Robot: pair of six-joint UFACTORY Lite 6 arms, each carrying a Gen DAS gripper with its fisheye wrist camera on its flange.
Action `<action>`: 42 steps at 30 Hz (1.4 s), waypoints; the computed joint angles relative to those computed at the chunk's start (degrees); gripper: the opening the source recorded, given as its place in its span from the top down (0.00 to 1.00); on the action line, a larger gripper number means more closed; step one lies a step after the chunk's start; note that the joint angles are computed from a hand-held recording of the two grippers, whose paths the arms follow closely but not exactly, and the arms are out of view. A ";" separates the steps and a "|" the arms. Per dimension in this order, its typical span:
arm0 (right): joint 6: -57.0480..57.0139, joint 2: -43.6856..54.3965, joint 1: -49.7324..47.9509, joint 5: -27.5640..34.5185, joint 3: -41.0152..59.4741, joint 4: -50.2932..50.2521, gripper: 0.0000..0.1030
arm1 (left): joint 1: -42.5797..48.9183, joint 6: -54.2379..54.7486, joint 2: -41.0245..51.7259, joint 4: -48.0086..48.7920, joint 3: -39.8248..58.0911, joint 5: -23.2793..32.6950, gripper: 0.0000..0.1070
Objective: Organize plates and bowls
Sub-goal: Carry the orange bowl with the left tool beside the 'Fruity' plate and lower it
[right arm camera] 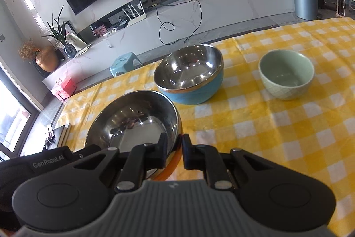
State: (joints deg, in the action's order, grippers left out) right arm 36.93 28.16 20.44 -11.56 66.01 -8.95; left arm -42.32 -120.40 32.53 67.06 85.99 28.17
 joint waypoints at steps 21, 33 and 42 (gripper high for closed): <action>34.86 -34.44 -15.69 -3.46 -34.99 -39.73 0.91 | -15.47 -3.76 -0.75 -4.95 1.95 5.01 0.87; 44.56 -37.80 -23.30 -4.01 -41.63 -53.60 0.92 | -18.66 -2.23 4.60 -9.86 4.57 2.34 0.87; 33.24 -35.48 -22.52 -3.08 -41.80 -43.02 0.92 | -18.90 -5.71 6.70 -7.18 4.15 1.03 0.88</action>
